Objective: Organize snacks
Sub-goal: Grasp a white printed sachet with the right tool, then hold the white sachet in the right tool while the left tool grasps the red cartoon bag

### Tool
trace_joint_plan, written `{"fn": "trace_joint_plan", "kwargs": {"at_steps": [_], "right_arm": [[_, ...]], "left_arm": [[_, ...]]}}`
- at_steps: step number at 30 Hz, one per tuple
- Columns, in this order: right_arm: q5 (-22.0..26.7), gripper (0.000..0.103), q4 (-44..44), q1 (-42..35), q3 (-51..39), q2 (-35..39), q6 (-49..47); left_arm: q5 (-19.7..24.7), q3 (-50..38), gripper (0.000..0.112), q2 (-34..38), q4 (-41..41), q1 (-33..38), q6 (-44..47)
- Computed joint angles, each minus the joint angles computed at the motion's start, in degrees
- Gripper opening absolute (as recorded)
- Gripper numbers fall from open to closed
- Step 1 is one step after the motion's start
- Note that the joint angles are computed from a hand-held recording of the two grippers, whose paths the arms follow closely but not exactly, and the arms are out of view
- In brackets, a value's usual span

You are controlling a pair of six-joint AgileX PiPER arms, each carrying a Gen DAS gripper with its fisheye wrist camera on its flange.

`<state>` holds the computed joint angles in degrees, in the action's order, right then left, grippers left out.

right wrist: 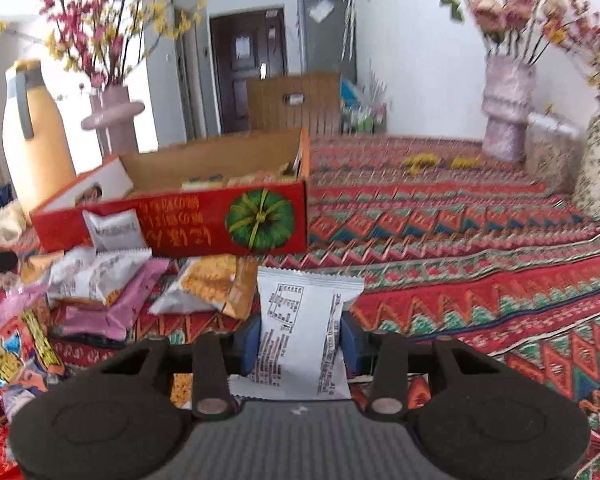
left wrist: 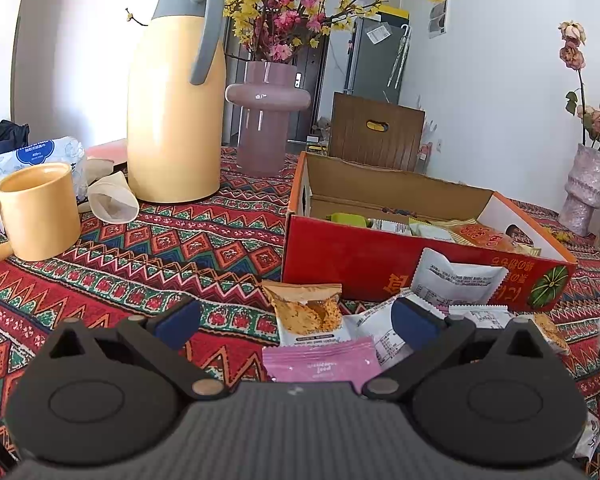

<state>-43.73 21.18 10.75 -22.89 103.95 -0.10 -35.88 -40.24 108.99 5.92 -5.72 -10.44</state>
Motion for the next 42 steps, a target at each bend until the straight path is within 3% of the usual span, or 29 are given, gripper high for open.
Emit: {"fn": "trace_joint_plan", "kwargs": {"at_steps": [3, 6, 18, 22, 26, 35, 42], "right_arm": [[-6.7, 0.040, -0.5, 0.2, 3.2, 0.1, 3.1], [-9.7, 0.040, -0.9, 0.1, 3.6, 1.7, 4.9], [-11.5, 0.040, -6.3, -2.0, 3.1, 4.5, 9.2], [-12.6, 0.040, -7.6, -2.5, 3.6, 4.7, 10.3], [-13.8, 0.040, -10.2, -3.7, 4.1, 4.9, 11.8], [-12.9, 0.040, -12.3, -4.6, 4.2, 4.6, 11.8], [-15.2, 0.040, -15.5, -5.8, 5.1, 5.0, 13.1]], "left_arm": [[0.0, 0.0, 0.103, 0.0, 0.0, 0.0, 0.0], [0.1, -0.1, 0.103, 0.1, -0.2, -0.1, 0.2], [0.4, -0.3, 0.103, 0.3, -3.4, -0.9, 2.9], [4.1, -2.0, 0.103, 0.2, -5.5, -1.6, 5.0], [2.6, 1.0, 0.103, -2.6, -9.2, -2.9, 9.2], [8.2, 7.1, 0.103, -11.7, -7.0, -2.7, 7.3], [13.3, 7.3, 0.103, -12.8, -10.9, -6.1, 9.5]]}}
